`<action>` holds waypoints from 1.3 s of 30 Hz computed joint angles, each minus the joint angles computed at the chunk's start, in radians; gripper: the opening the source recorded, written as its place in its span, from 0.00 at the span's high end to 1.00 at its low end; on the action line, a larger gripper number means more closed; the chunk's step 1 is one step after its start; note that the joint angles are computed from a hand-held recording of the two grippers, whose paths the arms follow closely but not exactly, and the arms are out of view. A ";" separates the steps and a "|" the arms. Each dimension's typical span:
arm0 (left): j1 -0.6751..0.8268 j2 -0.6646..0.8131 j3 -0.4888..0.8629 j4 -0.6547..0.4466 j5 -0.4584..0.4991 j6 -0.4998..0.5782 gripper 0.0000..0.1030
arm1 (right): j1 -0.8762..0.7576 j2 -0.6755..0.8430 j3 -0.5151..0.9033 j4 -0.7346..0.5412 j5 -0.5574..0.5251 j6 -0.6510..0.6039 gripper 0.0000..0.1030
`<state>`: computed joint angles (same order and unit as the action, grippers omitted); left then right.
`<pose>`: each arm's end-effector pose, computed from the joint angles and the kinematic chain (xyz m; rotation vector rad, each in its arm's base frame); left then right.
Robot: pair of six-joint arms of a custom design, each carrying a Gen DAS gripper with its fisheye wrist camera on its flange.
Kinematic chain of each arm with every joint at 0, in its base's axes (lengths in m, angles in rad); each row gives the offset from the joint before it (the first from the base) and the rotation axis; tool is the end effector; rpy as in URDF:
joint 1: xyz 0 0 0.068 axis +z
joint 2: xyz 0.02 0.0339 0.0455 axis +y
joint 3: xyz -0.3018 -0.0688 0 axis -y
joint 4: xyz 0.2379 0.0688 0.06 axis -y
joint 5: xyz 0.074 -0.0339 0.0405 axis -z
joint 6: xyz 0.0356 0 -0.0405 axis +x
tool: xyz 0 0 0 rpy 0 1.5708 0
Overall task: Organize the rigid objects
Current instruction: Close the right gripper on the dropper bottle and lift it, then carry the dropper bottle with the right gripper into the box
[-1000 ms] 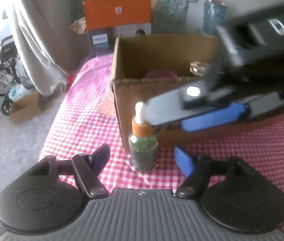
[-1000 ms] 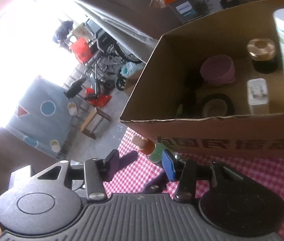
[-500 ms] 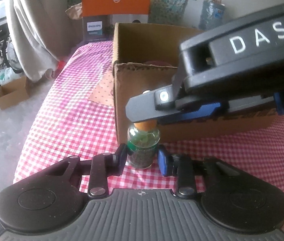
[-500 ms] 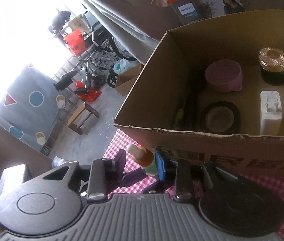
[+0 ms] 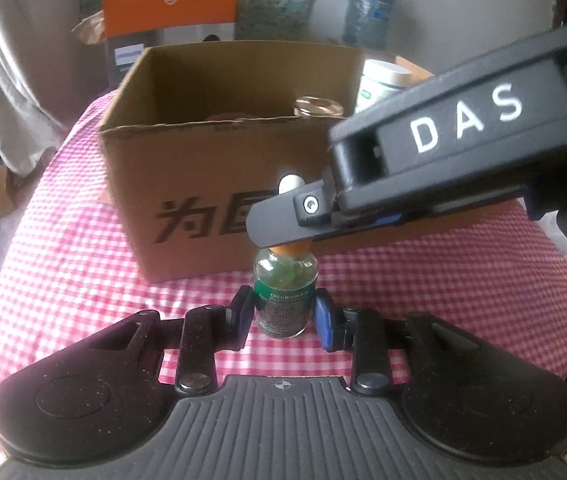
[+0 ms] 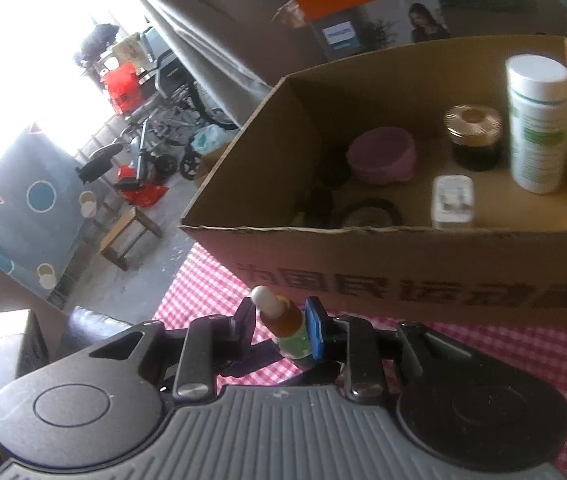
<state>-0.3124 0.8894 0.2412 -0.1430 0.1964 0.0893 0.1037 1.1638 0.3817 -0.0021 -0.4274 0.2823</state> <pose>0.1238 -0.0473 0.1746 0.5660 2.2999 -0.3399 0.1844 0.0340 0.1904 -0.0012 2.3704 0.6907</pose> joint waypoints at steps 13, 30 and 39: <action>-0.119 0.125 0.021 0.095 -0.102 -0.038 0.69 | -0.098 0.009 -0.014 0.004 -0.075 -0.054 0.76; -0.243 0.025 0.122 -0.060 -0.166 -0.126 0.70 | -0.219 -0.188 0.026 -0.192 -0.156 -0.123 0.76; -0.306 -0.016 0.185 -0.104 -0.213 -0.151 0.70 | -0.314 -0.291 0.089 -0.317 -0.228 -0.175 0.75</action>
<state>-0.6187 0.8737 0.4262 -0.2468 -0.0170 -0.0619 -0.2108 0.8728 0.4704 -0.3193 -0.6553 0.1072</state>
